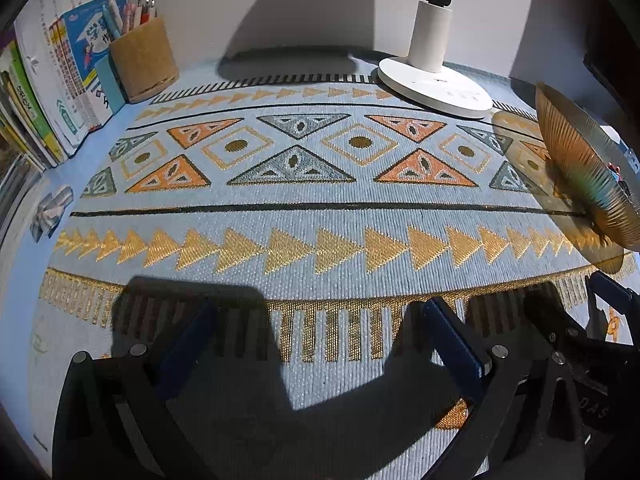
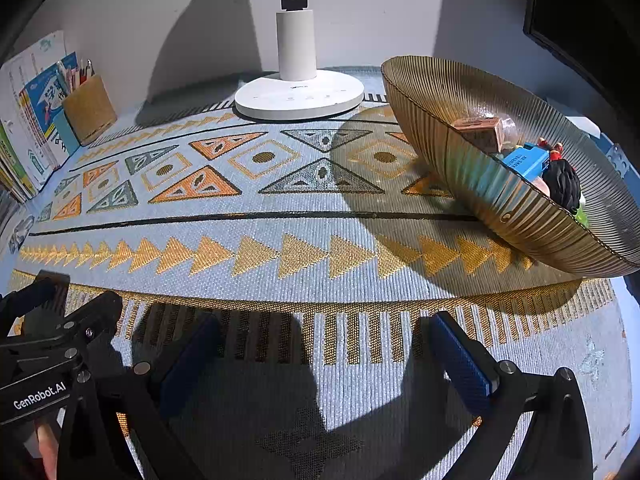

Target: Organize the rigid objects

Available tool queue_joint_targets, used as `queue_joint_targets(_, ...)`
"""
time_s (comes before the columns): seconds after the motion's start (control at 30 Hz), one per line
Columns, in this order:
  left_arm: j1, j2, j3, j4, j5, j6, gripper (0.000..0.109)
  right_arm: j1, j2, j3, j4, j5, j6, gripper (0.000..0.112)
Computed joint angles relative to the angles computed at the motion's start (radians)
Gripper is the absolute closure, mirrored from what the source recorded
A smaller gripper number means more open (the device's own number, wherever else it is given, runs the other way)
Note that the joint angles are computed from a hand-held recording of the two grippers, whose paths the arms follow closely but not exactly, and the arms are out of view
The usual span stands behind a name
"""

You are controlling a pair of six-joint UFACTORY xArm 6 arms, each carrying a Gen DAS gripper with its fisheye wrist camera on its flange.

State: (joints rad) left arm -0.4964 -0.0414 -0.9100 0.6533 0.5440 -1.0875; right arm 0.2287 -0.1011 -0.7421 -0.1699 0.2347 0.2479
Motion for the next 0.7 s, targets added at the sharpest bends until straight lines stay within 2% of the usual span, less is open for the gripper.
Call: queue_joint_targets(0.7,0.003,0.006,-0.003,-0.021,-0.006,0.032,0.006,0.0,0.001,0.0,0.001,-0.001,-0.001,0.009)
